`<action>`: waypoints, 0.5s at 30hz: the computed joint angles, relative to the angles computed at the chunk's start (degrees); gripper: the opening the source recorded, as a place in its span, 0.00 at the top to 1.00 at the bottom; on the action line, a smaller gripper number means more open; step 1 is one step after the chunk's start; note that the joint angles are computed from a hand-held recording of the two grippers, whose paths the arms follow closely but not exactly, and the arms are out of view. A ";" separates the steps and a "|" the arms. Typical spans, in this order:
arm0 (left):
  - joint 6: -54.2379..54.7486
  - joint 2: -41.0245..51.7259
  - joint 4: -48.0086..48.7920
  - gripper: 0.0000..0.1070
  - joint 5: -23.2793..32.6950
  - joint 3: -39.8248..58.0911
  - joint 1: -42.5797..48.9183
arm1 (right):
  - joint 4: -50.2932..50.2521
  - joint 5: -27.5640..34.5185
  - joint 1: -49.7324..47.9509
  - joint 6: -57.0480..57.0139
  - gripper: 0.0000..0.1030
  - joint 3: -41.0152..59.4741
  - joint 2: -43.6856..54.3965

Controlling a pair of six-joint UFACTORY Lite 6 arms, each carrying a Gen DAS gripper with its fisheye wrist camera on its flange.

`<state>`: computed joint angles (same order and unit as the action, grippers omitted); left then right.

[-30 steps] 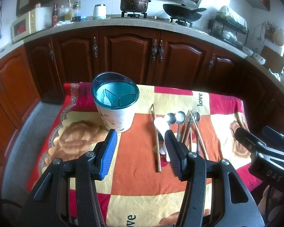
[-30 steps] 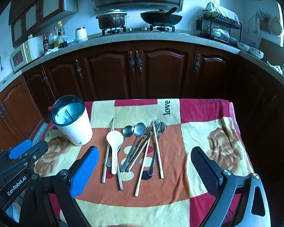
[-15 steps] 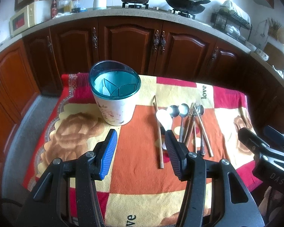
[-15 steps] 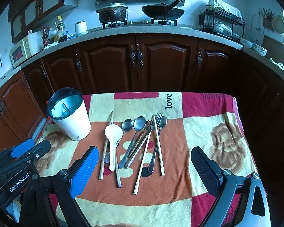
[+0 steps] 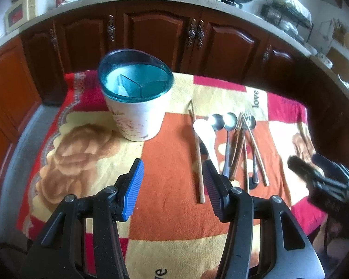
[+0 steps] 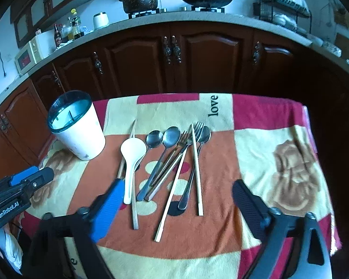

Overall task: Organize utensils
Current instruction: 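Lower left tool onto white ceramic spoon while right tool lowers onto a chopstick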

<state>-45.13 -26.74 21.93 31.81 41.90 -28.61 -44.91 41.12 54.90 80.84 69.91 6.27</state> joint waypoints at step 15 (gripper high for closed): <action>16.47 29.46 -10.95 0.52 -7.24 19.20 1.27 | 21.81 -19.69 -21.58 -28.21 0.42 2.95 10.03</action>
